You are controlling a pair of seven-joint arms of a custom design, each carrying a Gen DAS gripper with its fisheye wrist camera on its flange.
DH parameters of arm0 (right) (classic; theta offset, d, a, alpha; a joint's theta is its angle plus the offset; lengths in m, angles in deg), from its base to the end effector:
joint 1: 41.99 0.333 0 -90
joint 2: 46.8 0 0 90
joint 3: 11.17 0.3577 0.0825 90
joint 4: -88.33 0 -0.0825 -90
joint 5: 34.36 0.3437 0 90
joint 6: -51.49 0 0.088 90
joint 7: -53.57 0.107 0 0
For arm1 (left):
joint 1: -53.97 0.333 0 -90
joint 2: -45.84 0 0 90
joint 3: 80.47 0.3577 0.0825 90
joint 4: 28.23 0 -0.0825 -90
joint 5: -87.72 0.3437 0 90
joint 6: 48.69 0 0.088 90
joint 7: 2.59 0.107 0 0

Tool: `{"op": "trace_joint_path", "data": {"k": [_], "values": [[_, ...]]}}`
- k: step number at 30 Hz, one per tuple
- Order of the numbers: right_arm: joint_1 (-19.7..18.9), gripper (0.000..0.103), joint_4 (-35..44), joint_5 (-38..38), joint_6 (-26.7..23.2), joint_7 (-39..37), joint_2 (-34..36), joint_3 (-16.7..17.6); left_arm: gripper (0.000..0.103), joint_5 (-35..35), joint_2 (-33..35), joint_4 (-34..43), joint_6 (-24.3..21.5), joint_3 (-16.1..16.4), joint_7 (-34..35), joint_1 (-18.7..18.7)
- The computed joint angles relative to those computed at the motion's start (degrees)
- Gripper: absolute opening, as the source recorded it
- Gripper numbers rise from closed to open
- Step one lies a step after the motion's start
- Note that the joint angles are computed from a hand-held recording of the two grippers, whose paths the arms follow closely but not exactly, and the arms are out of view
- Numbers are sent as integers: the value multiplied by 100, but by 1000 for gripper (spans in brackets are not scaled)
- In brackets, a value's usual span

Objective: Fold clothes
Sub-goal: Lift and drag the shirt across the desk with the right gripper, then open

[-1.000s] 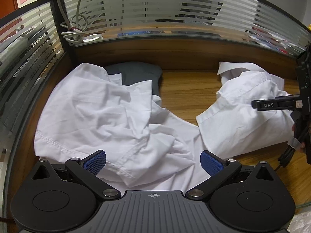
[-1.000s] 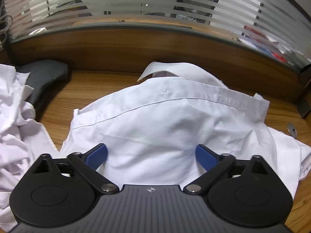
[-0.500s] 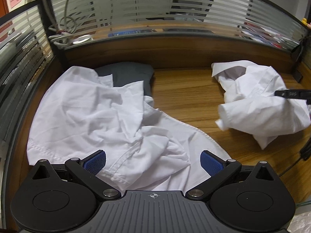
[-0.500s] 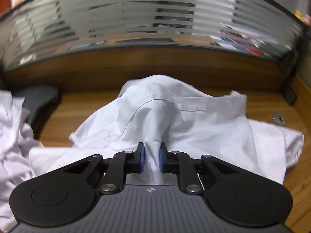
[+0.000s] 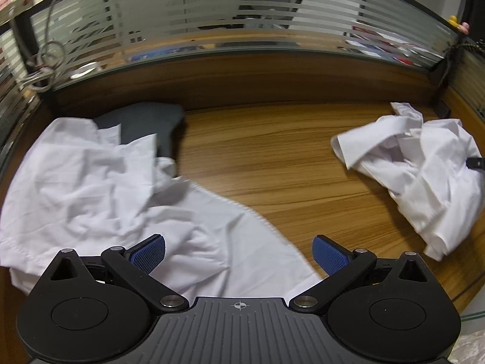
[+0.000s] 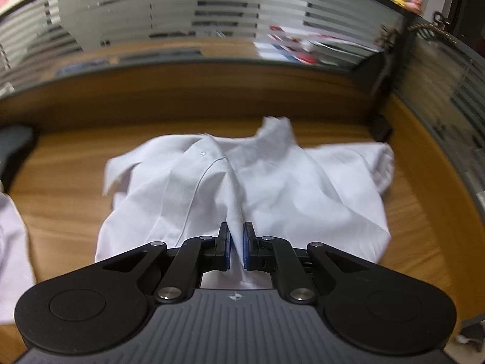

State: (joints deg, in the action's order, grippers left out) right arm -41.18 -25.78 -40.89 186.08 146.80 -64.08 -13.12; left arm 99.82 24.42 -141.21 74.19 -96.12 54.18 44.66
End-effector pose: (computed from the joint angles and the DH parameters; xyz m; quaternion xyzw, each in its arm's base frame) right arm 0.4586 -0.0139 0.7094 -0.6597 0.6770 -0.2576 0.2005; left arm 0.3791 -0.2002 0.7181 -0.6974 0.6512 -0.2081 0.2153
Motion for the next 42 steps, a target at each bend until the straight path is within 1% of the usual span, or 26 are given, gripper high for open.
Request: {"op": "trace_joint_path", "data": {"k": [4,6,8,9,10,11,13,17,20,21,22,24,26,29,30,32,33,34,35,36,37,39,42], "values": [[-130,10,-196,88,-101,-690,-184,-359,103,90,386,307,10,-229,-309,-73],[-181,11,-244,274,-206,-1109,-261,-552,103,182,625,509,-31,-327,-504,-153],[-196,12,-164,597,-515,-1570,-270,-752,103,266,891,769,-96,-395,-708,-264],[-216,13,-108,756,-692,-1795,-263,-844,103,297,1035,912,-102,-406,-794,-327],[-245,17,-44,907,-878,-2014,-250,-931,103,325,1161,1031,-87,-409,-881,-396],[-259,19,29,1075,-1060,-2220,-246,-993,103,362,1294,1156,-77,-414,-969,-468],[-296,21,160,1373,-1374,-2584,-255,-1078,103,480,1586,1434,-92,-425,-1141,-624],[-375,22,465,1843,-1791,-3238,-243,-1227,103,832,2182,2058,-289,-392,-1452,-991],[-425,28,783,2316,-2007,-3621,-104,-1370,103,1102,2570,2521,-494,-319,-1732,-1309],[-435,35,894,2460,-2016,-3647,-36,-1343,103,1181,2684,2664,-564,-290,-1830,-1416],[-438,47,1001,2591,-2008,-3643,30,-1298,103,1253,2791,2810,-646,-260,-1926,-1522],[-411,59,1195,3005,-2034,-3753,221,-1310,103,1375,2965,3079,-835,-198,-2109,-1726],[-409,59,1361,3341,-2052,-3870,428,-1279,103,1470,3056,3238,-973,-137,-2259,-1887],[-443,59,1510,3507,-1976,-4071,719,-1118,103,1562,3151,3416,-1164,-73,-2438,-2063],[-456,58,1533,3512,-1920,-4129,789,-1056,103,1594,3183,3477,-1230,-57,-2488,-2114],[-499,52,1623,3454,-1905,-4187,955,-962,103,1654,3240,3601,-1366,-29,-2551,-2200],[-527,35,1668,3386,-1914,-4185,1026,-919,103,1676,3267,3663,-1430,-18,-2569,-2238],[-554,22,1712,3307,-1926,-4174,1094,-879,103,1687,3285,3713,-1469,-9,-2564,-2265],[-588,21,1728,3259,-1907,-4162,1121,-856,103,1698,3287,3727,-1476,0,-2545,-2283],[-622,15,1738,3219,-1879,-4149,1138,-840,103,1712,3300,3750,-1497,9,-2504,-2295],[-652,3,1748,3178,-1850,-4136,1155,-827,103,1736,3342,3810,-1548,18,-2441,-2313],[-721,2,1609,3130,-1639,-4190,1058,-834,103,1766,3430,3929,-1634,39,-2312,-2346],[-856,2,1536,2975,-1346,-4181,945,-917,103,1665,3559,4057,-1571,75,-2094,-2337]]}}
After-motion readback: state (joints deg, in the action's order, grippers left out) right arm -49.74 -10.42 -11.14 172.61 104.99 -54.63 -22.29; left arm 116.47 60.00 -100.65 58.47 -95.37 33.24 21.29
